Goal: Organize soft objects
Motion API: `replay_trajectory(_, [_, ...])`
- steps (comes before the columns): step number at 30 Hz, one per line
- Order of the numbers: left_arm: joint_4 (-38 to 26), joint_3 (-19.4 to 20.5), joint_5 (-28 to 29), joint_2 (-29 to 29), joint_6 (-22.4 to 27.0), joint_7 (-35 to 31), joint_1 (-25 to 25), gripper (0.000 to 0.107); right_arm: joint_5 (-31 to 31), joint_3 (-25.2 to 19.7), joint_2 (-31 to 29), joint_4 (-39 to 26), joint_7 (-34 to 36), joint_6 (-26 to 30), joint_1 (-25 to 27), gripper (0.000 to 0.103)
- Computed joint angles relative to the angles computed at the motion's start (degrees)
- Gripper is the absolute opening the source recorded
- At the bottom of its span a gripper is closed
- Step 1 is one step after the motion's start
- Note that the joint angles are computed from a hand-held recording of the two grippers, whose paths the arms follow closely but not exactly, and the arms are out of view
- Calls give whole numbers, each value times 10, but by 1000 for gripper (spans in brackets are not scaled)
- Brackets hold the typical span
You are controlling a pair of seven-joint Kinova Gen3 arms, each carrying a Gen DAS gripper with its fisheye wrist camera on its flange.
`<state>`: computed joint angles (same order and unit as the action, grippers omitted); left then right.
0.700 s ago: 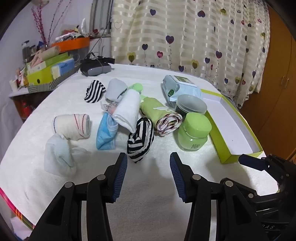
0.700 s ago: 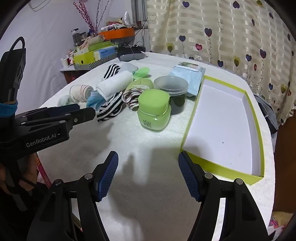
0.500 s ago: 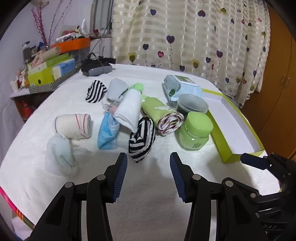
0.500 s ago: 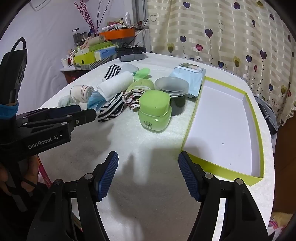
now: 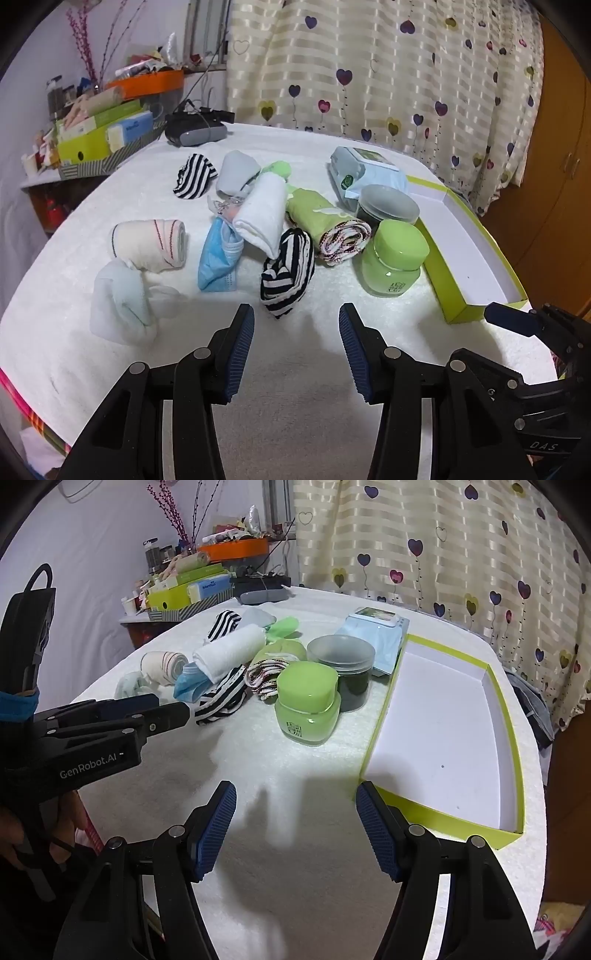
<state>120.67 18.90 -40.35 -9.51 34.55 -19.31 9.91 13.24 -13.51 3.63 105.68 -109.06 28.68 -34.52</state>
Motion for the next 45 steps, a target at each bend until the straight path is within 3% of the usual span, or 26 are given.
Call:
replay_trajectory(34, [6,0,-9,4,-16,16,8,47,-8,0,-2,2,7,-4,4,68])
replay_trajectory(45, [3,-5,-21,12,6,27,20,47,-12,0,-1,2,11,-4,5,68])
